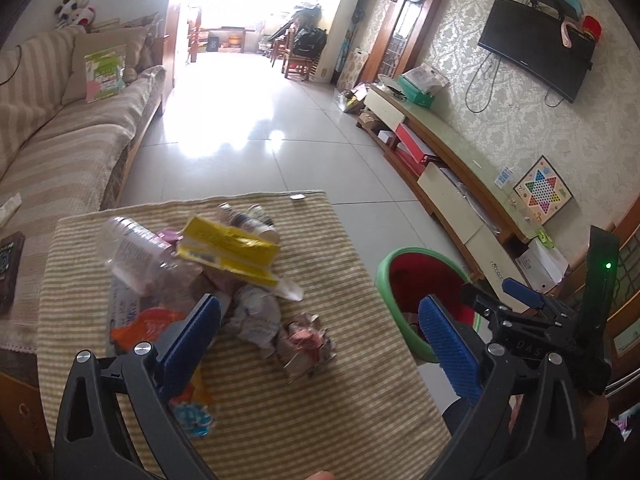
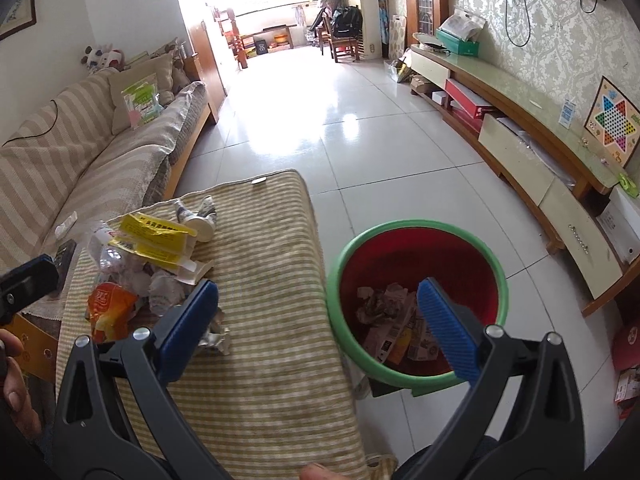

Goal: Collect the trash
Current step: 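Grasp the crumpled newspaper wad with the right tool while the left tool grasps the orange snack bag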

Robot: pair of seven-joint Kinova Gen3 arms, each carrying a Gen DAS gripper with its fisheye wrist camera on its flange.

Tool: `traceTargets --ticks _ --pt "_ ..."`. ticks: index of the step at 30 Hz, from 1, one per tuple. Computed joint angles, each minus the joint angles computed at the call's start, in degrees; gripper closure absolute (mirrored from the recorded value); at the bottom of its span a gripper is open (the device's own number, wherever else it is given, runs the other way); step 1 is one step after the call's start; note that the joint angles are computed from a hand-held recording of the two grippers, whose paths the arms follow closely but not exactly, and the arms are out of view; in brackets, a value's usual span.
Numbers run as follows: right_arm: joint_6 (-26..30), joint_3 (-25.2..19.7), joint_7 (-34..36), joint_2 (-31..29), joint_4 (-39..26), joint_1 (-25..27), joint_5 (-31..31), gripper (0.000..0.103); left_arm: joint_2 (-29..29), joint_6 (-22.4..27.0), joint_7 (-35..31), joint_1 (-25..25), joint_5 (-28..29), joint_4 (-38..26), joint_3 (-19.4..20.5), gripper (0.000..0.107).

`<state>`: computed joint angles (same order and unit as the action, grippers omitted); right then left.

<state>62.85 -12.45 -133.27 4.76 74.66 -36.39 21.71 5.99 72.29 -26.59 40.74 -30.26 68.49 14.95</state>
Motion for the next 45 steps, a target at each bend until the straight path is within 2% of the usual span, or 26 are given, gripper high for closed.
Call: traceTargets --ticks 4,10,12,14,20,27,31,35,42,45 --pt "1.7 -1.1 0.6 2.2 -2.3 -2.6 -0.5 0.005 -5.9 0.4 3.5 -1.9 1.1 7.4 0.7 0.013" --pt "-1.0 -1.8 -1.8 2.8 -1.1 -7.1 2.6 0.005 -12.6 0.9 7.0 -6.2 2.0 16.0 3.9 0.013" --pt "-0.8 -1.5 -1.2 3.7 -1.5 -8.8 3.1 0.005 -13.3 2.2 8.9 -8.0 1.1 17.7 6.2 0.013" --pt "-1.8 -1.9 0.4 4.1 -1.4 -8.5 1.1 0.005 -14.8 1.1 10.4 -9.0 1.2 20.5 6.9 0.013" --pt "-0.5 -1.2 2.3 6.2 -2.8 -10.1 -1.4 0.005 -16.5 -2.4 8.6 -13.5 7.8 24.4 6.5 0.013" --pt "-1.2 -0.3 4.5 7.9 -2.6 -11.2 -2.4 0.005 -14.6 -6.2 6.6 -16.2 11.7 26.6 7.1 0.013" --pt "-2.3 0.1 6.5 9.2 -2.4 -10.5 -4.3 0.005 -13.1 -7.4 8.9 -16.5 11.5 27.2 7.0 0.013" --pt "-2.1 0.9 8.1 11.1 -3.1 -11.5 -3.7 0.005 -11.8 -9.5 8.7 -16.5 13.5 27.7 4.9 0.013" --pt "-3.0 2.2 9.6 13.5 -3.8 -11.6 -4.4 0.005 -8.1 -9.3 8.1 -15.6 14.4 26.5 2.5 0.014" --pt "-2.8 2.4 10.8 14.8 -4.8 -11.0 -5.7 0.005 -7.0 -9.1 8.4 -15.0 14.5 26.2 1.6 0.02"
